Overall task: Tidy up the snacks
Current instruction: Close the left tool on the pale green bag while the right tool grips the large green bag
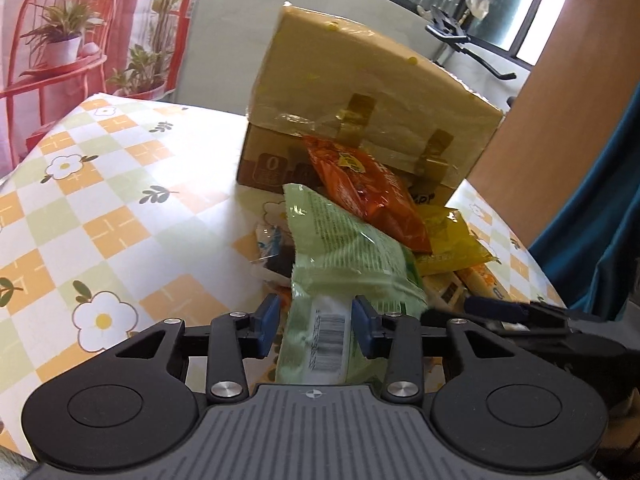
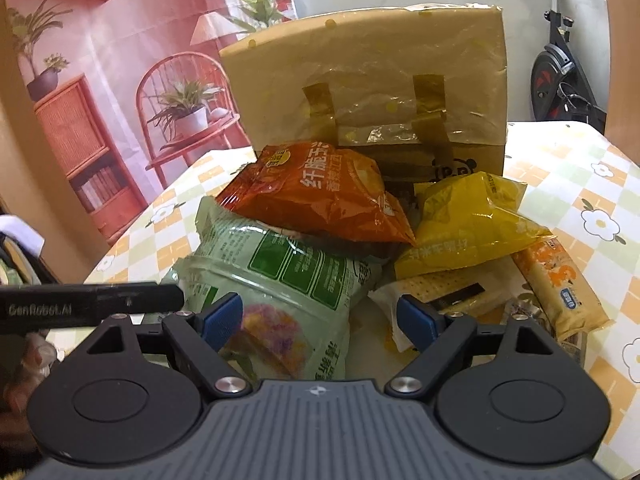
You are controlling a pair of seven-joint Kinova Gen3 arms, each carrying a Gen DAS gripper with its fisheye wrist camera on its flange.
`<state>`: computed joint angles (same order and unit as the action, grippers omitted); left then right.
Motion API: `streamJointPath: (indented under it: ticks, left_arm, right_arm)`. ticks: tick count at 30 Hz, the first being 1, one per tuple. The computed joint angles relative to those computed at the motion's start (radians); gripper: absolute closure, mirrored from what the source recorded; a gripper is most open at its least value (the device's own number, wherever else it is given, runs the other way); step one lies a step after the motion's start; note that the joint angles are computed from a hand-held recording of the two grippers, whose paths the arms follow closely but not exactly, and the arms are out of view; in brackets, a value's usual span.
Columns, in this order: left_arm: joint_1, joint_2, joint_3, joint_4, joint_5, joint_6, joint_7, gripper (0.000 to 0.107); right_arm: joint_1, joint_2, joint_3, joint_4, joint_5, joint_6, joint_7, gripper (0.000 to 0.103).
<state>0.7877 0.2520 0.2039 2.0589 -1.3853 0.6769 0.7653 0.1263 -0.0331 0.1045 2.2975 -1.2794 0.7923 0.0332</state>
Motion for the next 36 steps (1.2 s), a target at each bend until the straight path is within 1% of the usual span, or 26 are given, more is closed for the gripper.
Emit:
streamJointPath:
  ticks: [2,3,5,7,9,11,15,18,22,24,25,27,29,31,33,35,36]
  left_arm:
    - [-0.004,-0.003,-0.003,0.006,-0.001,-0.008,0.016,0.065]
    - [-0.005,-0.003,-0.002,0.004,0.005,-0.007,0.015,0.065]
    - [-0.007,-0.004,-0.002,0.006,0.009,-0.007,0.015,0.065]
    - [-0.008,-0.005,-0.003,0.008,0.011,-0.009,0.016,0.065]
    - [-0.009,-0.006,-0.003,0.010,0.011,-0.010,0.019,0.065]
    - [-0.009,-0.007,-0.001,0.008,0.020,-0.007,0.011,0.065]
    - [-0.006,-0.008,-0.001,0.007,0.024,-0.005,0.001,0.065]
    - [-0.005,-0.008,-0.002,0.011,0.012,-0.013,0.005,0.065]
    - [-0.002,-0.012,0.002,0.031,-0.062,-0.025,0.040,0.064]
    - [-0.003,-0.003,0.015,0.021,-0.054,-0.014,0.005,0.062]
    - [-0.007,-0.001,0.017,0.017,-0.048,-0.021,-0.008,0.062]
    - [-0.019,0.000,0.012,0.021,-0.045,-0.052,-0.009,0.061]
    - [-0.025,-0.003,0.003,0.037,-0.074,-0.077,0.038,0.061]
    - [-0.035,-0.005,0.001,0.046,-0.093,-0.096,0.068,0.061]
    - [-0.040,-0.003,0.004,0.048,-0.100,-0.098,0.081,0.061]
    - [-0.041,-0.001,0.008,0.045,-0.093,-0.092,0.073,0.061]
    - [-0.041,-0.001,0.009,0.045,-0.093,-0.091,0.072,0.061]
  right_arm:
    - [0.008,0.014,0.007,-0.010,0.028,0.040,-0.001,0.016]
    - [0.009,0.016,0.005,-0.011,0.032,0.043,0.001,0.016]
    - [0.005,0.012,-0.003,-0.011,0.040,0.032,0.003,0.016]
    - [0.000,0.000,-0.008,-0.003,0.027,0.016,0.032,0.016]
    - [-0.003,-0.009,-0.004,0.005,0.014,0.021,0.072,0.016]
    - [-0.009,-0.018,-0.005,0.009,0.021,0.021,0.088,0.016]
    - [-0.028,-0.012,-0.014,-0.007,0.089,0.021,0.050,0.016]
    - [-0.035,0.005,-0.016,-0.016,0.109,0.024,0.026,0.016]
    - [-0.024,0.053,-0.016,-0.034,0.115,0.058,0.012,0.015]
    - [-0.016,0.075,-0.024,-0.041,0.121,0.060,-0.004,0.015]
    - [-0.020,0.077,-0.034,-0.041,0.131,0.037,-0.023,0.015]
    - [-0.026,0.085,-0.049,-0.038,0.140,-0.001,-0.047,0.020]
    - [-0.013,0.101,-0.050,-0.034,0.120,0.010,-0.032,0.023]
    - [0.001,0.108,-0.051,-0.024,0.083,0.014,0.006,0.023]
    - [0.016,0.107,-0.050,-0.006,0.036,0.023,0.068,0.026]
    - [0.025,0.111,-0.048,0.003,0.011,0.041,0.121,0.034]
    - [0.029,0.110,-0.048,0.008,0.001,0.048,0.146,0.035]
